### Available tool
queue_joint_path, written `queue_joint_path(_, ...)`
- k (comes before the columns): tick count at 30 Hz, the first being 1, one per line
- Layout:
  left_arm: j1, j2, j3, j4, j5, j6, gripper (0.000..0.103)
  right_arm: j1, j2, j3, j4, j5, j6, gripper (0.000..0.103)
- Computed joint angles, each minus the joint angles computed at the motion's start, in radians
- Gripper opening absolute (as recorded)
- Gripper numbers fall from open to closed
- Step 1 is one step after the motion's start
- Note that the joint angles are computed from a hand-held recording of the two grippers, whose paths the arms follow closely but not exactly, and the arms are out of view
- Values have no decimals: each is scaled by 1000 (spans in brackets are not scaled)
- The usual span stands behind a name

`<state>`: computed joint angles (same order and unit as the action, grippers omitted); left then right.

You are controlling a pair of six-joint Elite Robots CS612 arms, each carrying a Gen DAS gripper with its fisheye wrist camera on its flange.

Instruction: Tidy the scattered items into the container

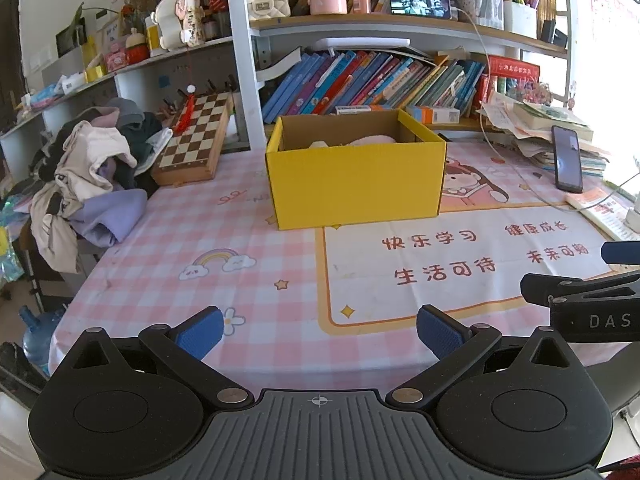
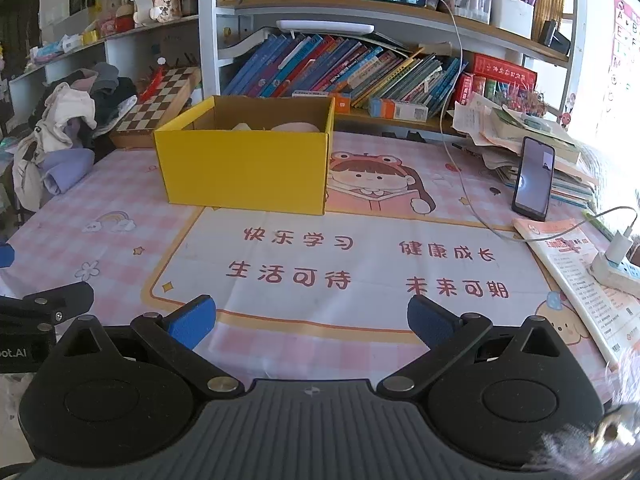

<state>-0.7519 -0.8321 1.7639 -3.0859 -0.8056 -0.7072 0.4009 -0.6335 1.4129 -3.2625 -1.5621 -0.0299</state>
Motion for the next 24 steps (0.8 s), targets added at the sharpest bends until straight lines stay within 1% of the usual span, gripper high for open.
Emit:
queue_joint_path(8, 3, 0, 2, -9, -8, 5, 103, -1, -2, 7, -5, 5, -9, 103)
queue_joint_path(12, 4, 0, 2, -13, -9, 7, 103, -11, -2, 3, 3, 20, -24, 103)
queue_joint_path(22, 7, 1, 0, -10, -17, 6, 103, -9, -4, 4, 8, 21, -28, 103)
queue_joint_path(24, 7, 1, 0, -12, -20, 6, 103, -15, -3, 3, 11, 31, -36, 103)
